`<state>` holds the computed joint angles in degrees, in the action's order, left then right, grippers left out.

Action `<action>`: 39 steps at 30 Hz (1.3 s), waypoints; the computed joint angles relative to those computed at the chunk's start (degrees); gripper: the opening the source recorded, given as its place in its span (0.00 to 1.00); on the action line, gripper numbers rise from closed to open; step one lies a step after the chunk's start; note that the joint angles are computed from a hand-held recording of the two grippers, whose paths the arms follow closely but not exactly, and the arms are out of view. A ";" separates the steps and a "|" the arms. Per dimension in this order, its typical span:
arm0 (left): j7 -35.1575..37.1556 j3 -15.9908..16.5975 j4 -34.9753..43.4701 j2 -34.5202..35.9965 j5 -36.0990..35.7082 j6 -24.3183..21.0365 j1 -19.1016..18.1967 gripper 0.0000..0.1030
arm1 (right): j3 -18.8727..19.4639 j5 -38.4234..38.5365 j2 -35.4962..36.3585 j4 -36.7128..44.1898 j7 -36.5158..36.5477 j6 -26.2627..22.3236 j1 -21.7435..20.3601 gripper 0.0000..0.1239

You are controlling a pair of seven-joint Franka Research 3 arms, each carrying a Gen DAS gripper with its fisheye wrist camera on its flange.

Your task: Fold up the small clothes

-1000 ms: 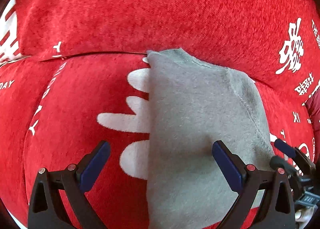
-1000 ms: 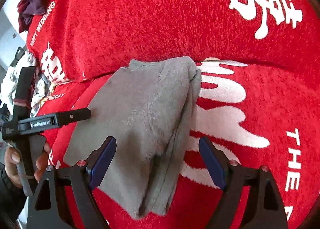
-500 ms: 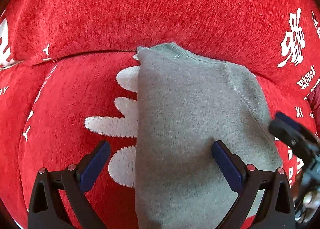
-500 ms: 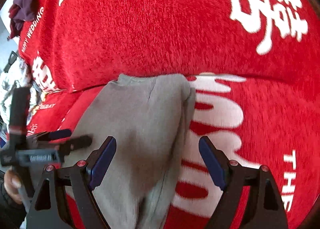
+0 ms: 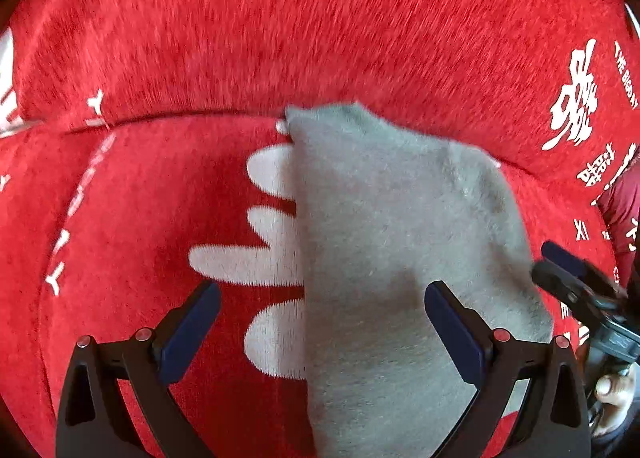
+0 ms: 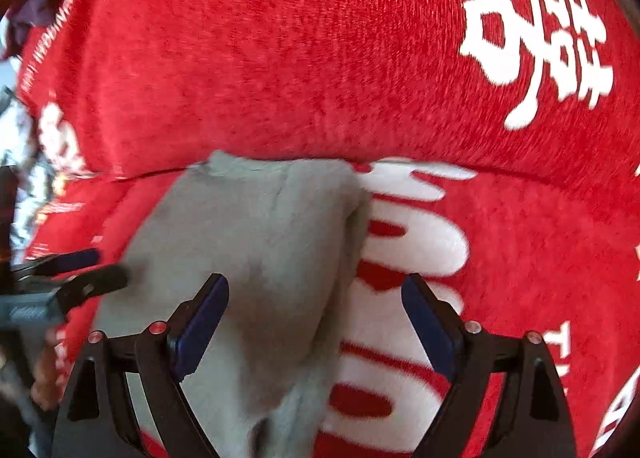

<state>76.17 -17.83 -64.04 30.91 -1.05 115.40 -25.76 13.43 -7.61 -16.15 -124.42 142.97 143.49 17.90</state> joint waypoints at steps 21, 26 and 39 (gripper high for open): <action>4.58 -1.99 1.93 2.54 -5.42 0.77 -0.76 0.46 | -0.82 10.58 4.09 -1.33 -5.37 10.48 3.22 0.36; 5.54 -2.02 -0.43 -0.41 -5.10 1.42 -0.44 0.45 | 0.41 6.25 3.00 0.40 -2.05 8.82 3.03 0.35; 7.88 -2.19 -16.41 -14.69 -9.68 5.30 3.66 0.45 | 4.14 -0.05 1.38 5.22 4.54 2.00 5.09 0.35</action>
